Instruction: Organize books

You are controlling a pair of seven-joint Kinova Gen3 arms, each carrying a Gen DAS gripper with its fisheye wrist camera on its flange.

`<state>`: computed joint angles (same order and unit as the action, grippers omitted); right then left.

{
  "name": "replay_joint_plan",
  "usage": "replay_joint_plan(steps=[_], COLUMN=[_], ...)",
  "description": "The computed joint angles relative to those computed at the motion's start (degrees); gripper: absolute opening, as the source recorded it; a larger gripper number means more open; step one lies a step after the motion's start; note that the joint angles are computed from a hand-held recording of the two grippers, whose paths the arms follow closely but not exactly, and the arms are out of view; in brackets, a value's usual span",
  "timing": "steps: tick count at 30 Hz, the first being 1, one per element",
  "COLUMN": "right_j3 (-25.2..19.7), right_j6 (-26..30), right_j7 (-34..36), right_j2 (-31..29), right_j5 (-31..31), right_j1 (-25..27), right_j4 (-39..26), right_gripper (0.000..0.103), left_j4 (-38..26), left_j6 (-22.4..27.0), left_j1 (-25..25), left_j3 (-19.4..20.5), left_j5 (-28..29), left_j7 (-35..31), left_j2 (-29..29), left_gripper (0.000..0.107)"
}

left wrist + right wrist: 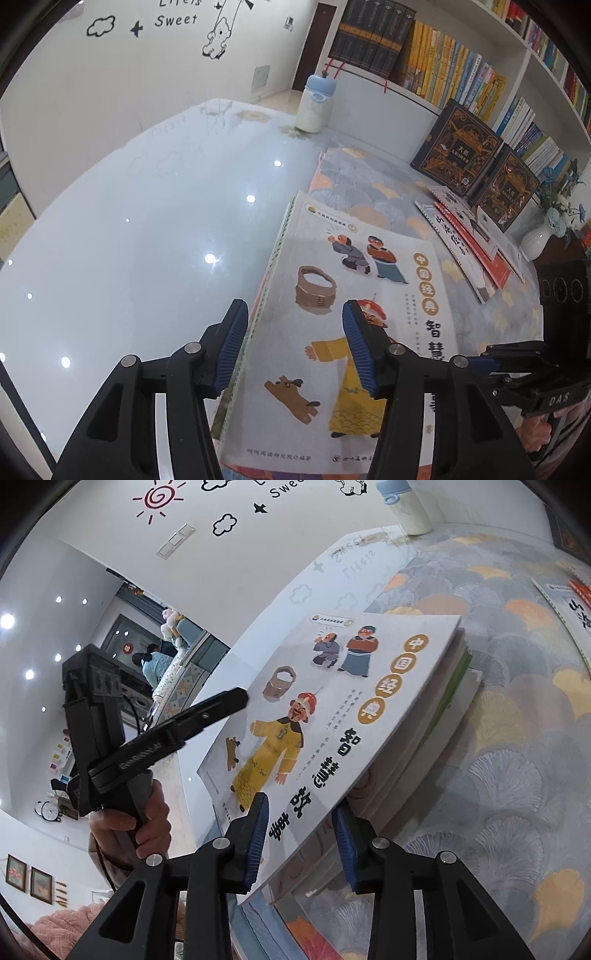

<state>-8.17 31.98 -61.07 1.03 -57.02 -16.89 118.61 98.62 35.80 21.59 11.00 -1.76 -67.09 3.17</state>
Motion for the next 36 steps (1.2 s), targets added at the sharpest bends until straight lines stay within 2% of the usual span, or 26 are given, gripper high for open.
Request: replay_joint_plan(steps=[2,5,7,9,12,13,18,20,22,24,25,29,31,33,36], right_j3=[0.5,1.2,2.9,4.9,7.6,8.9,20.7,22.8,23.6,25.7,28.4,39.0,43.6,47.4,45.9], right_j6=[0.2,-1.7,-1.3,-0.3,0.1,0.5,4.0,7.2,7.5,8.3,8.6,10.7,11.2,11.4,8.6], right_j7=[0.0,-0.4,2.0,3.6,3.3,3.2,1.0,0.5,1.3,1.9,3.4,12.2,14.6,18.6,20.5], right_j2=[-1.0,-3.8,-5.3,-7.1,-12.0,-13.8,-23.5,-25.1,-25.9,-25.5,-24.5,-16.7,-13.3,-9.6,-5.4], right_j5=[-0.2,0.5,-1.9,-3.5,-2.2,-1.6,5.8,10.5,15.1,18.3,18.4,14.3,13.3,10.8,9.1], right_j1=[0.5,0.4,0.5,1.2,2.6,3.1,6.7,11.9,17.2,19.9,19.9,17.9,14.3,11.5,12.4], right_j4=[1.1,3.8,6.0,8.5,12.4,13.6,18.8,18.1,16.8,14.6,13.4,7.4,4.6,2.6,0.7], right_gripper=[0.034,0.034,0.034,0.034,0.034,0.034,0.041,0.041,0.041,0.041,0.041,0.041,0.041,0.041,0.041], left_j4=[-0.6,-2.1,-3.9,-6.2,-9.9,-11.3,-21.8,-27.0,-32.3,-37.6,-40.2,-50.9,-56.2,-61.5,-68.9], left_j6=[0.8,1.7,2.5,3.7,4.6,4.9,9.3,11.1,13.6,15.4,15.7,18.4,21.2,23.9,28.4], left_j1=[1.7,9.2,13.1,14.0,13.0,13.9,23.2,27.0,28.5,29.5,29.6,27.6,28.9,29.7,31.5], left_j3=[-0.9,-6.7,-8.3,-7.2,-2.2,-1.9,-5.4,-8.2,-8.0,-6.8,-6.0,-0.1,-0.4,-1.9,-8.0], left_j5=[-1.0,-2.7,-4.7,-5.4,-6.9,-6.9,-6.3,-4.4,-5.2,-7.0,-6.8,-6.8,-8.9,-7.7,-2.6], left_j7=[1.2,3.1,4.9,4.6,5.5,5.3,3.8,2.7,3.6,4.7,4.7,2.5,3.5,3.1,1.7], left_j2=[-0.2,0.3,1.5,2.8,5.5,6.7,14.3,18.0,21.7,25.9,28.1,36.1,39.3,42.5,46.5], left_gripper=[0.051,0.051,0.052,0.054,0.055,0.055,0.055,0.055,0.055,0.055,0.055,0.055,0.055,0.055,0.056])
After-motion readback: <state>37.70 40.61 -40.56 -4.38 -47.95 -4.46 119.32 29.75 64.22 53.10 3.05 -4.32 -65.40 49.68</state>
